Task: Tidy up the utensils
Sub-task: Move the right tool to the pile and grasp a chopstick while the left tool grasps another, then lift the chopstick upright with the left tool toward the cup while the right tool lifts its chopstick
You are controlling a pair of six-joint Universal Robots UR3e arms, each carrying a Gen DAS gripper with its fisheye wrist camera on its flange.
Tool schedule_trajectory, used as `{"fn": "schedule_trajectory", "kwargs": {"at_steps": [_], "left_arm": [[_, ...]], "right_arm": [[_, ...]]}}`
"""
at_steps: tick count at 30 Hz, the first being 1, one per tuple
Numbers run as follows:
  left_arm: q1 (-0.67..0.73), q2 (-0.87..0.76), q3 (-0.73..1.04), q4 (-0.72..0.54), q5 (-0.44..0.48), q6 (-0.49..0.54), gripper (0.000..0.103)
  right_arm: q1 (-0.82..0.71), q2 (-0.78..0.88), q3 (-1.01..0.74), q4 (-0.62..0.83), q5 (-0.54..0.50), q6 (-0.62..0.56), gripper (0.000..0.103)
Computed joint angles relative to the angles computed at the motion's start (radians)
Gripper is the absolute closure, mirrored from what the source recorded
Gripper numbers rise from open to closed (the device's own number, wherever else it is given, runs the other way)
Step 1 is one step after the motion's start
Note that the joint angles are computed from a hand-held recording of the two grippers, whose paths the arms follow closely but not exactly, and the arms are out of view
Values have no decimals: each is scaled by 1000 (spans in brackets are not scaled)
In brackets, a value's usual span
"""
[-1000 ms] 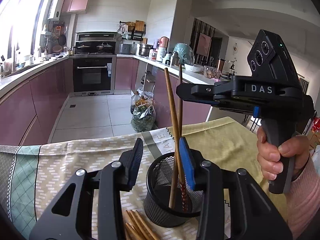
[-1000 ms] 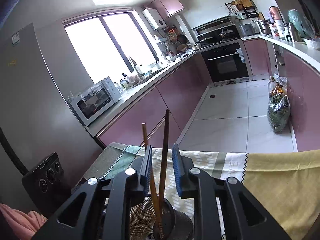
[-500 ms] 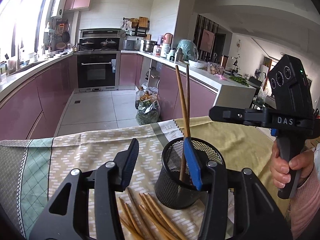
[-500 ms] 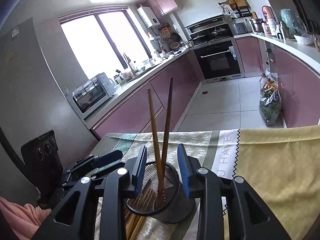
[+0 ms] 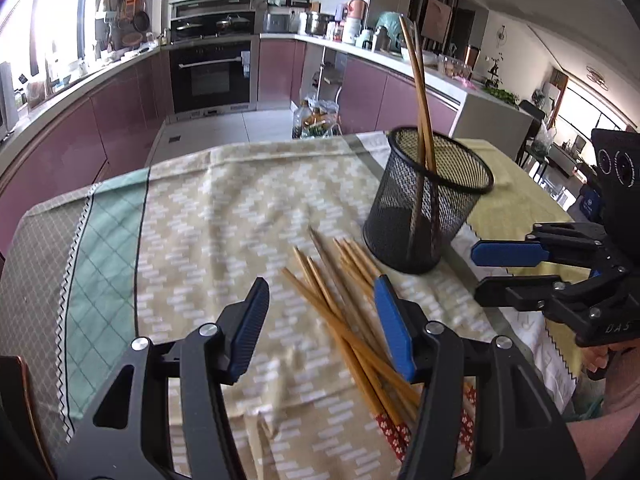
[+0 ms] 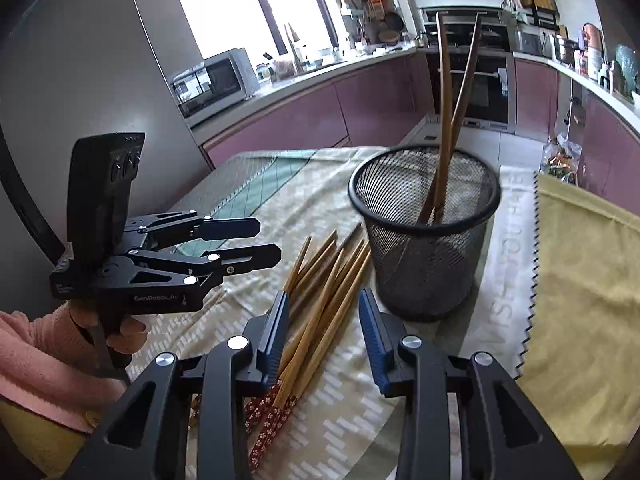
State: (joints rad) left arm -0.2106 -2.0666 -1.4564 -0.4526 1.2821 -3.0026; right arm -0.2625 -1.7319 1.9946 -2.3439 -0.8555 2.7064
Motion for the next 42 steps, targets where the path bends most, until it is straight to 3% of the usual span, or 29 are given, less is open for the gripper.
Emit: {"fn": "schedule_trajectory", "kwargs": {"at_steps": [9, 16, 21, 27, 40, 42], "left_arm": [[-25, -37, 22, -151, -26, 24, 55], [-14, -54, 53, -183, -59, 21, 58], [3, -65, 87, -234, -91, 24, 76], [30, -65, 89, -255, -142, -6, 94], [25, -31, 43, -218, -112, 8, 95], [20, -38, 53, -237, -103, 27, 92]], "right_arm": [[141, 130, -21, -84, -130, 110, 81], [180, 141, -46, -79, -195, 152, 86], [144, 114, -18, -57, -163, 142, 96], [79, 62, 27, -16, -102, 110, 97], [97, 69, 8, -15, -115, 110, 97], [116, 93, -12, -18, -130, 118, 97]]}}
